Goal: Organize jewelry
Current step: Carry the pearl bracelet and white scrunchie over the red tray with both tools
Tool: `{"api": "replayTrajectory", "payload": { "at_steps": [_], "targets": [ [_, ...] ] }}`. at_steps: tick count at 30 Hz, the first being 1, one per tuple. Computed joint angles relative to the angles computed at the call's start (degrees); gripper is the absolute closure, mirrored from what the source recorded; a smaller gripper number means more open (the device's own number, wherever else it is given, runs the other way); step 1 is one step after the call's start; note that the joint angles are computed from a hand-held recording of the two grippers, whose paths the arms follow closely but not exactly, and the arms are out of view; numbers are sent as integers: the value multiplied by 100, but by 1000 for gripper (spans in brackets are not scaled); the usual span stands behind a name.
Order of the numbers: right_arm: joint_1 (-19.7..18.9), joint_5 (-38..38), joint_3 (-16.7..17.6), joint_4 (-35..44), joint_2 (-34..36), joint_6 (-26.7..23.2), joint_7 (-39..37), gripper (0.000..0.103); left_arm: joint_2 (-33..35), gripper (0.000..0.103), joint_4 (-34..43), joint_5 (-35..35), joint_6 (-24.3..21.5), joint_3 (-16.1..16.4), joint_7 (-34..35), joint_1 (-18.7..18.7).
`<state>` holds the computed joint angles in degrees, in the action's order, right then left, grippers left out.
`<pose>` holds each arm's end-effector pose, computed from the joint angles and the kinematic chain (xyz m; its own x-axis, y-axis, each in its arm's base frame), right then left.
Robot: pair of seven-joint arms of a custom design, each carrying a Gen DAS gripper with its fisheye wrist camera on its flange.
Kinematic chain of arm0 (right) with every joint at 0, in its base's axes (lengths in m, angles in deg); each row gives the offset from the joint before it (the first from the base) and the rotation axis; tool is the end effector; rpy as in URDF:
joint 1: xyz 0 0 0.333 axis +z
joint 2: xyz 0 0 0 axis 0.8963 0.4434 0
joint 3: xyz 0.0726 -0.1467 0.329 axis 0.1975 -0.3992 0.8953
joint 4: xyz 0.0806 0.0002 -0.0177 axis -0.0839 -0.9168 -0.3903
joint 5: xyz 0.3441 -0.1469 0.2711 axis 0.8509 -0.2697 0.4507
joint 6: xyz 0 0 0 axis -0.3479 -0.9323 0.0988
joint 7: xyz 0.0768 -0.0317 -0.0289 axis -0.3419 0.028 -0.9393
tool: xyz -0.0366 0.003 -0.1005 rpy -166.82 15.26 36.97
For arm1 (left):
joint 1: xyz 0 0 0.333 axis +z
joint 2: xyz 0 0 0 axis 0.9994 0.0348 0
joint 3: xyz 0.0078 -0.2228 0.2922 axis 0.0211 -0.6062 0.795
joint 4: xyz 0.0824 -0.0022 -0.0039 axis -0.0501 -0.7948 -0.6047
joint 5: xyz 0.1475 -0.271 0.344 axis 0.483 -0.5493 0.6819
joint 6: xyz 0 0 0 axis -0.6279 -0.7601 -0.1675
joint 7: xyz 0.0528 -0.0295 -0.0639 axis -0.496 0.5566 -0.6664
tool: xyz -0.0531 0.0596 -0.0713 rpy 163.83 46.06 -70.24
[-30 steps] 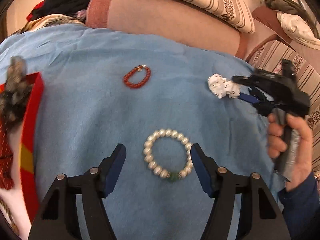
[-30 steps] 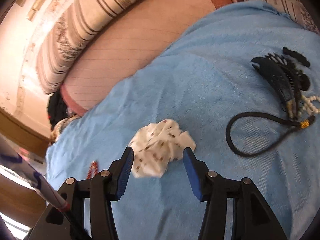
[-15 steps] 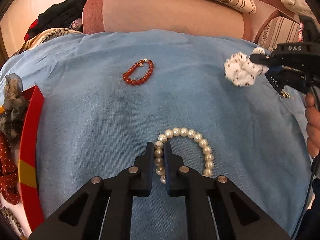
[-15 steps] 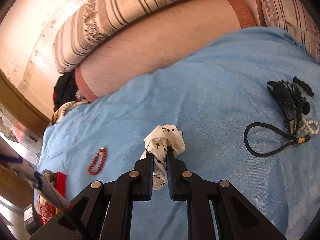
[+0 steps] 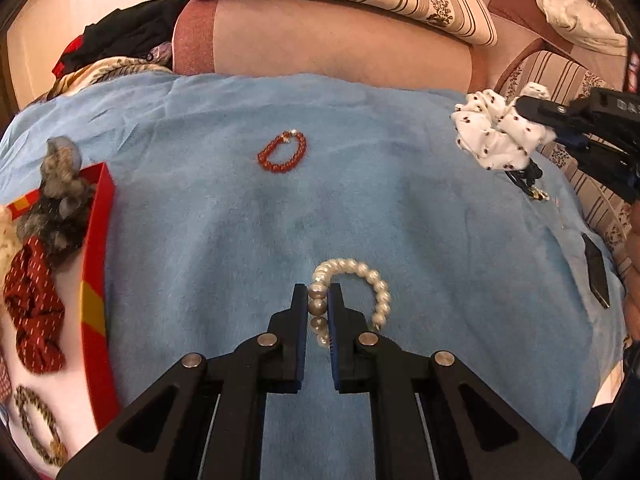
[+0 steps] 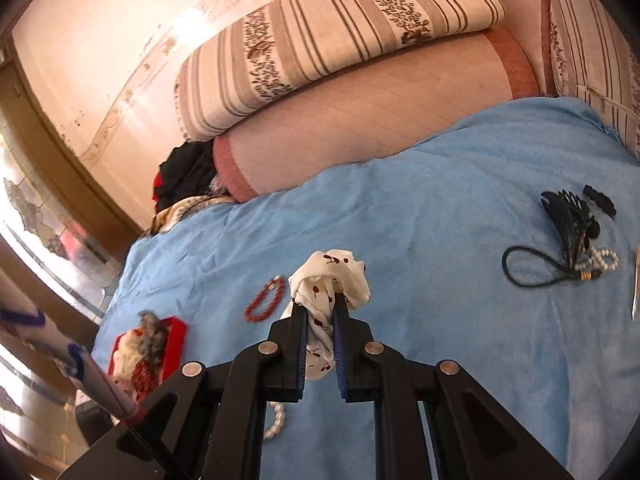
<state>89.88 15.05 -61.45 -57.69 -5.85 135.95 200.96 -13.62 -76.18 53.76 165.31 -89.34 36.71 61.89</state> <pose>0.6722 0.3565 0.4567 0.0319 -0.8724 -0.4877 -0.6820 0.3377 -0.6487 0.6629 -0.3870 0.3904 -0.2750 -0.9521 0.1340 -0.7981 0.1483 -0.5840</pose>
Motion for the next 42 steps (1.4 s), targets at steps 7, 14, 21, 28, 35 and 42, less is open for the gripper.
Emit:
{"api": "replayTrajectory", "payload": {
  "at_steps": [7,14,21,28,35,42],
  "targets": [
    [254,-203,-14,-397,-258,-116,149,91,-314,94,-551,-38,-204,-91,-120,41],
    [103,-122,286,-313,-148,-315,-21,90,-96,87,-299,-19,-310,-195,108,141],
    [23,5,364,-268,-64,-342,-132,90,259,94,313,877,-933,197,-85,-301],
    [131,-26,236,-300,-97,-301,-98,90,-32,94,-53,1020,-303,205,-611,-165],
    [379,-301,4,-324,-163,-274,104,90,-280,94,-218,1650,52,616,-1381,-433],
    [769,-918,-349,-219,-183,-378,492,90,-474,94,-261,2978,97,909,-2581,-631]
  ]
}}
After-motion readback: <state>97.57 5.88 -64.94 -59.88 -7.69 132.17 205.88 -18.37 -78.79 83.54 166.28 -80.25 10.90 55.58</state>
